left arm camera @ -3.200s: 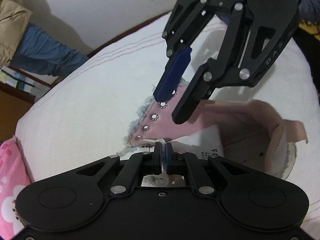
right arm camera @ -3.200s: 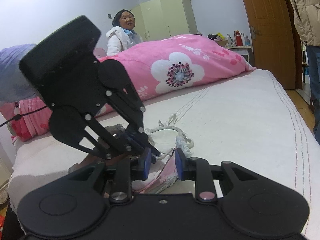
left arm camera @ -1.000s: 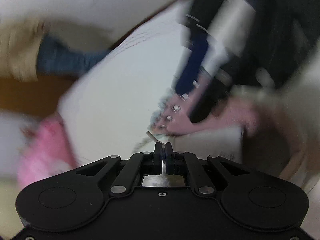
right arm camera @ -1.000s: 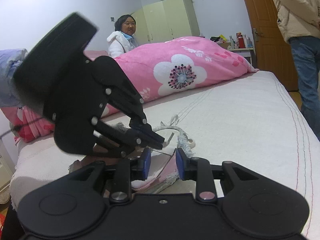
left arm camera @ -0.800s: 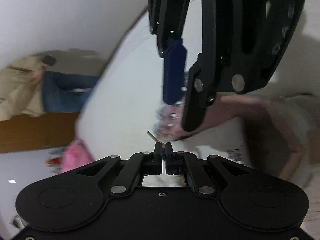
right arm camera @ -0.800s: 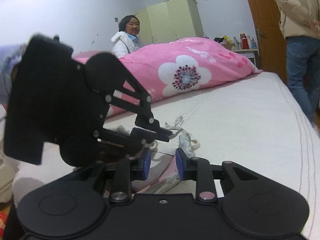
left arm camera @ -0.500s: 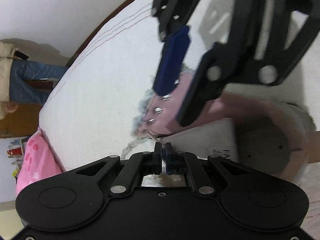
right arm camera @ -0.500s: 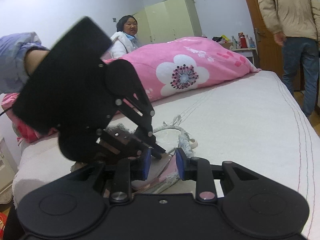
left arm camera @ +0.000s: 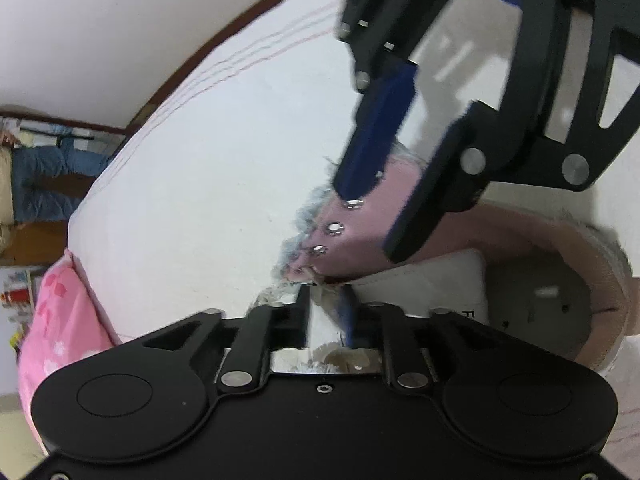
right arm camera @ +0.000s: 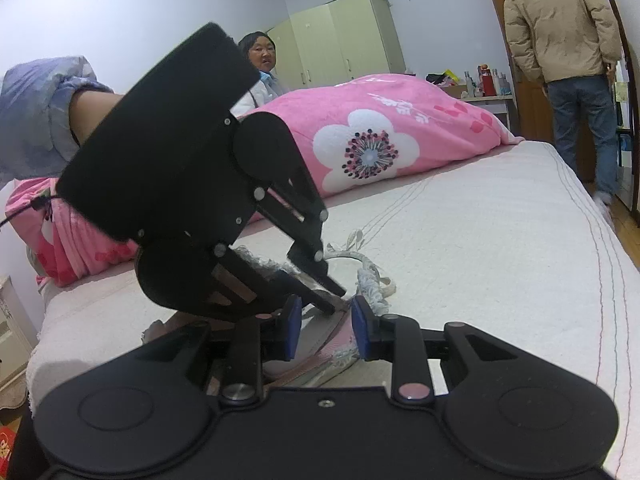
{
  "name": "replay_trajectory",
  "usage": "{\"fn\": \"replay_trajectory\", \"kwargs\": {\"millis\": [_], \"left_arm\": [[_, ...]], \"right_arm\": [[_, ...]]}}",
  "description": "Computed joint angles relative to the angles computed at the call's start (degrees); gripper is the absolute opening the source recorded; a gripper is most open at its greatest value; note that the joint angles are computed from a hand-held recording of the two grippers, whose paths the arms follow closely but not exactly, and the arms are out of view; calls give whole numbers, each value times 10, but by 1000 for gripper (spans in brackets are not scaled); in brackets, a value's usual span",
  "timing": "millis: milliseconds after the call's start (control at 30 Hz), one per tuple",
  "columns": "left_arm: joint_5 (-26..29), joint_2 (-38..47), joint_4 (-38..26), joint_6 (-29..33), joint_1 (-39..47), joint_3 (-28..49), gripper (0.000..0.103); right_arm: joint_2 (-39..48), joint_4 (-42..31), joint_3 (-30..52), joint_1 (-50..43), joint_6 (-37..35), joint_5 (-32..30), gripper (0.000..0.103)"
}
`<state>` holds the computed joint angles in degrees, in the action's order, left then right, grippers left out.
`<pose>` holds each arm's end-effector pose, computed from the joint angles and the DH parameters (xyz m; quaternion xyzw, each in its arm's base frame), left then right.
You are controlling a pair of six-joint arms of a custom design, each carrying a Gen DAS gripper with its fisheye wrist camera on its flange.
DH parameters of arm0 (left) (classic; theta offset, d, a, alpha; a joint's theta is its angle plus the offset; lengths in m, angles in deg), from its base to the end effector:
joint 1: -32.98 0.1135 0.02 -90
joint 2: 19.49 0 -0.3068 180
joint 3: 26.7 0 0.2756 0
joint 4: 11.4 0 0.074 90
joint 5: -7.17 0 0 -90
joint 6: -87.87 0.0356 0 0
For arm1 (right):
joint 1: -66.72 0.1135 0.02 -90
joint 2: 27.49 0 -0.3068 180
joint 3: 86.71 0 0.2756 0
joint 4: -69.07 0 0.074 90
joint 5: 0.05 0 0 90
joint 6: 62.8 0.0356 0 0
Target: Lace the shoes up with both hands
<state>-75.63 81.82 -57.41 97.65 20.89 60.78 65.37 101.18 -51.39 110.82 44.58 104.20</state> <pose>0.3928 -0.0887 0.2539 0.8074 0.5262 0.1361 0.2293 0.2080 0.1894 0.1408 -0.1294 0.8315 0.1808 0.5091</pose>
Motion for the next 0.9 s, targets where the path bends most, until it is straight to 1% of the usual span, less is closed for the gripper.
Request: {"fn": "replay_trajectory", "kwargs": {"millis": [33,100,167,267,367,433,467,533,633,700,767,833,900], "left_arm": [[8,6,-17,-17,2,13,36],[27,27,-15,-43,12,16,37],[55,49,-62,-90,22,59,37],[66,89,-127,-172,24,118,33],[67,106,-131,-196,25,129,33],[77,116,-138,-213,27,141,31],[82,124,-139,-224,27,149,29],[75,117,-134,-235,21,137,3],[71,114,-114,-235,22,130,2],[73,91,-102,-224,24,115,2],[80,92,-71,-196,45,97,2],[89,77,-75,-179,55,87,2],[98,73,-85,-176,57,92,2]], "right_arm": [[-1,1,-1,-1,0,-2,25],[0,4,-3,-1,0,-1,25],[0,6,-4,-1,-1,-1,25],[1,8,-4,0,-2,-1,25],[4,12,-6,0,-2,0,25],[5,13,-6,1,-2,2,25],[6,13,-6,1,-2,2,25],[4,10,-5,2,-2,4,26],[4,10,-5,3,-2,2,27],[2,5,-2,5,-6,6,28],[2,4,-2,5,-5,5,29],[2,5,-2,2,-4,1,29],[1,6,-3,2,-4,0,29]]}}
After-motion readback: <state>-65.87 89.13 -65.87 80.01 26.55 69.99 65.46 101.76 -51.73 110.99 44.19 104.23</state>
